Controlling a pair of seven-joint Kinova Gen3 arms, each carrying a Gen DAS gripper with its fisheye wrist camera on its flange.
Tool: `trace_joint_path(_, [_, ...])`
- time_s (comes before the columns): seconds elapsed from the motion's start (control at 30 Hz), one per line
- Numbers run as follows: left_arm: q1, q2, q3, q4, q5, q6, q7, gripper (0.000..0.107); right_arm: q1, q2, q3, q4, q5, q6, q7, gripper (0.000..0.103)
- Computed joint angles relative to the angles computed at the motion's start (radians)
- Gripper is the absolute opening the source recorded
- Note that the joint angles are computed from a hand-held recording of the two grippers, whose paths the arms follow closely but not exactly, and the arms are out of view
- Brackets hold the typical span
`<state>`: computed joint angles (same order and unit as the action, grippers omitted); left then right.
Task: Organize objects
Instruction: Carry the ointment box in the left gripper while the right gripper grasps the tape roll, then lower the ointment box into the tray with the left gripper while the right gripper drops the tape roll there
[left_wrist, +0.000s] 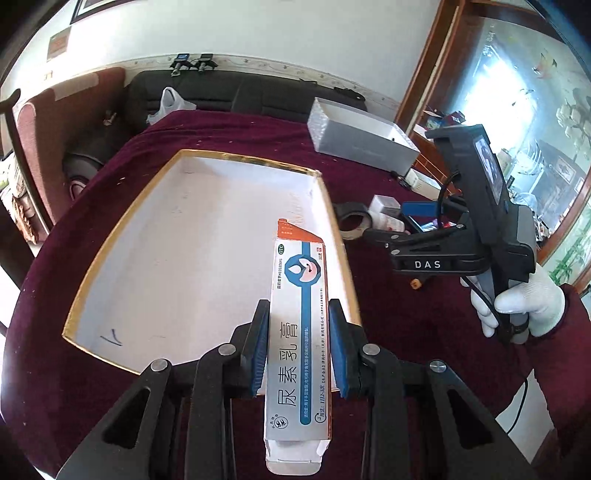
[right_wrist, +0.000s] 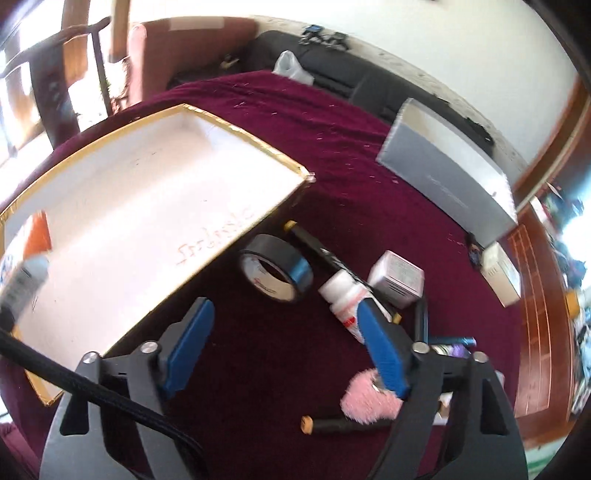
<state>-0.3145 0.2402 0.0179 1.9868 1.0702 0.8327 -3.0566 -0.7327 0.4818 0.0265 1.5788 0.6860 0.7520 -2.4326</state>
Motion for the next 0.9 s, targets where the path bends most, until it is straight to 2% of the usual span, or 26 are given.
trace_joint_path(0.1, [-0.012, 0.021, -0.002, -0.015, 0.008, 0.006, -0.002, 0.026, 0.015, 0.035, 0.009, -0.037, 0.000, -0.009, 0.012, 0.068])
trace_joint_path(0.17, [-0.019, 0.032, -0.001, -0.021, 0.006, 0.013, 0.002, 0.026, 0.028, 0.066, 0.010, -0.076, -0.019, 0.013, 0.041, 0.047])
trace_joint_path(0.2, [-0.020, 0.036, 0.000, -0.024, 0.005, 0.014, 0.005, 0.026, 0.040, 0.081, 0.006, -0.097, -0.038, 0.023, 0.063, 0.043])
trace_joint_path(0.27, [-0.027, 0.042, 0.001, -0.027, 0.004, 0.016, 0.005, 0.026, 0.059, 0.105, 0.004, -0.124, -0.078, 0.027, 0.089, 0.023])
trace_joint_path(0.43, [-0.040, 0.037, 0.001, -0.020, 0.008, 0.011, 0.001, 0.026, 0.073, 0.076, 0.038, -0.066, -0.127, -0.082, 0.003, 0.008])
trace_joint_path(0.53, [-0.038, 0.024, 0.000, -0.006, 0.014, 0.003, 0.004, 0.026, 0.064, 0.023, 0.065, 0.009, -0.135, -0.162, -0.069, 0.005])
trace_joint_path(0.67, [-0.027, 0.003, -0.003, 0.007, 0.012, -0.011, 0.005, 0.026, 0.033, -0.036, 0.086, 0.067, -0.103, -0.204, -0.153, 0.005])
trace_joint_path(0.8, [0.000, -0.023, -0.002, -0.009, -0.010, -0.034, 0.029, 0.026, 0.046, -0.084, 0.053, 0.073, -0.101, -0.201, -0.164, 0.005])
trace_joint_path(0.9, [0.040, -0.040, 0.008, -0.046, -0.034, -0.094, 0.053, 0.026, 0.085, -0.096, 0.006, 0.041, -0.150, -0.198, -0.120, 0.006])
